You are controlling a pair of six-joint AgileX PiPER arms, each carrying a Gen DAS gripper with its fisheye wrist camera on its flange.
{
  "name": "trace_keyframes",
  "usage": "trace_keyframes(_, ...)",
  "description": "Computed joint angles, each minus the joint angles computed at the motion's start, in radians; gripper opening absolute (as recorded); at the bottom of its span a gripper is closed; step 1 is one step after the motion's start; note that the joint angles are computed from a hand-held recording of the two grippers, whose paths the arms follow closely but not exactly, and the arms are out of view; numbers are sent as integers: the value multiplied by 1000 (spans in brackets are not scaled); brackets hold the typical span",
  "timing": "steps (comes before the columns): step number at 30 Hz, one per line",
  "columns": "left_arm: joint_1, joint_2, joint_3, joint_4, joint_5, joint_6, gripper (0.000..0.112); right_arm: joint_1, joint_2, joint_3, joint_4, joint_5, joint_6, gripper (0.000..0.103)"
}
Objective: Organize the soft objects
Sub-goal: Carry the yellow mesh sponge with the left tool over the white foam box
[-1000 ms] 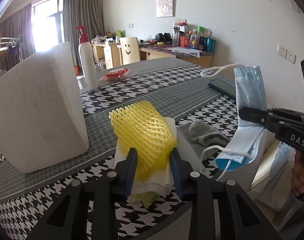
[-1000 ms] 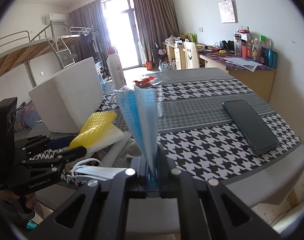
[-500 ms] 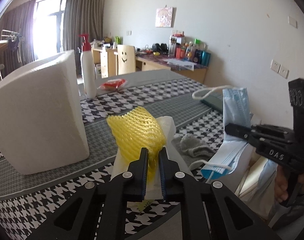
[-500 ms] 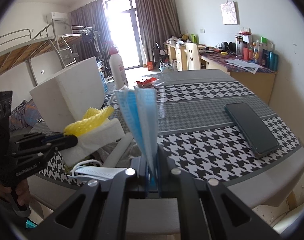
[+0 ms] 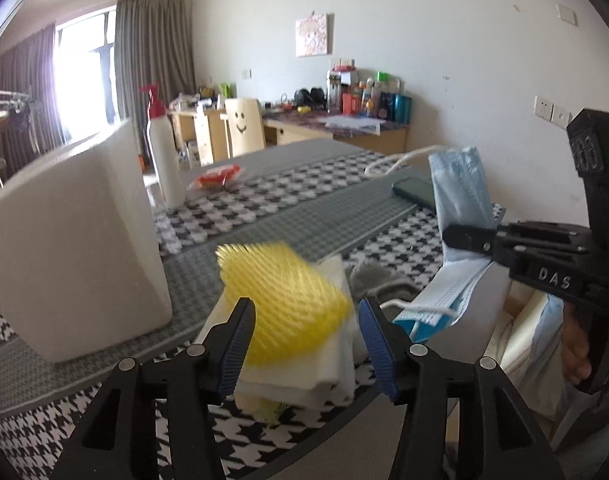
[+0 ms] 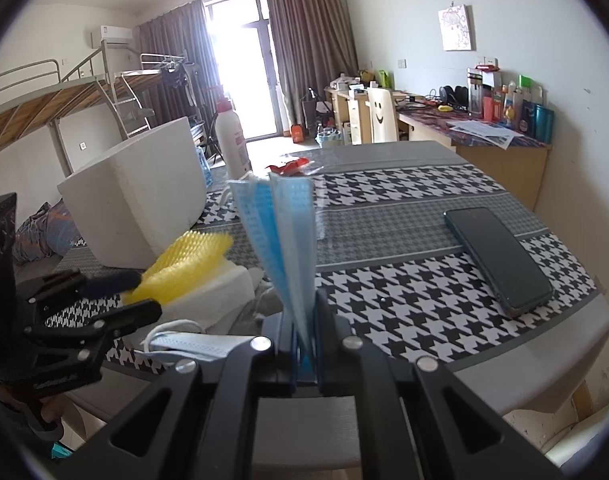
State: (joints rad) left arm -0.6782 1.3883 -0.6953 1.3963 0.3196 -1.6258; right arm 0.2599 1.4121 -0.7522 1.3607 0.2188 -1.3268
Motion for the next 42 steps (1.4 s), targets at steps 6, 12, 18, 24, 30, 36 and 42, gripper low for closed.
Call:
trace_keyframes(6, 34, 55, -71, -117, -36, 118, 56, -25, 0, 4, 34, 16, -35, 9)
trace_keyframes(12, 51, 120, -116, -261, -9, 266, 48, -61, 14, 6, 71, 37, -75, 9)
trace_keyframes(18, 114, 89, -66, -303, -86, 268, 36, -61, 30, 0, 76, 44, -82, 9)
trace_keyframes(24, 112, 84, -52, -298, -81, 272, 15, -49, 34, -5, 73, 47, -80, 9)
trace_keyframes(30, 129, 45, -35, -299, -103, 271, 10, -38, 21, -7, 34, 39, -41, 9)
trace_keyframes(36, 120, -29, -22, -283, -75, 261, 10, -18, 20, -35, -21, 31, 19, 9)
trace_keyframes(42, 135, -93, -24, -324, -73, 319, 10, 2, 9, -63, -57, 29, 61, 9)
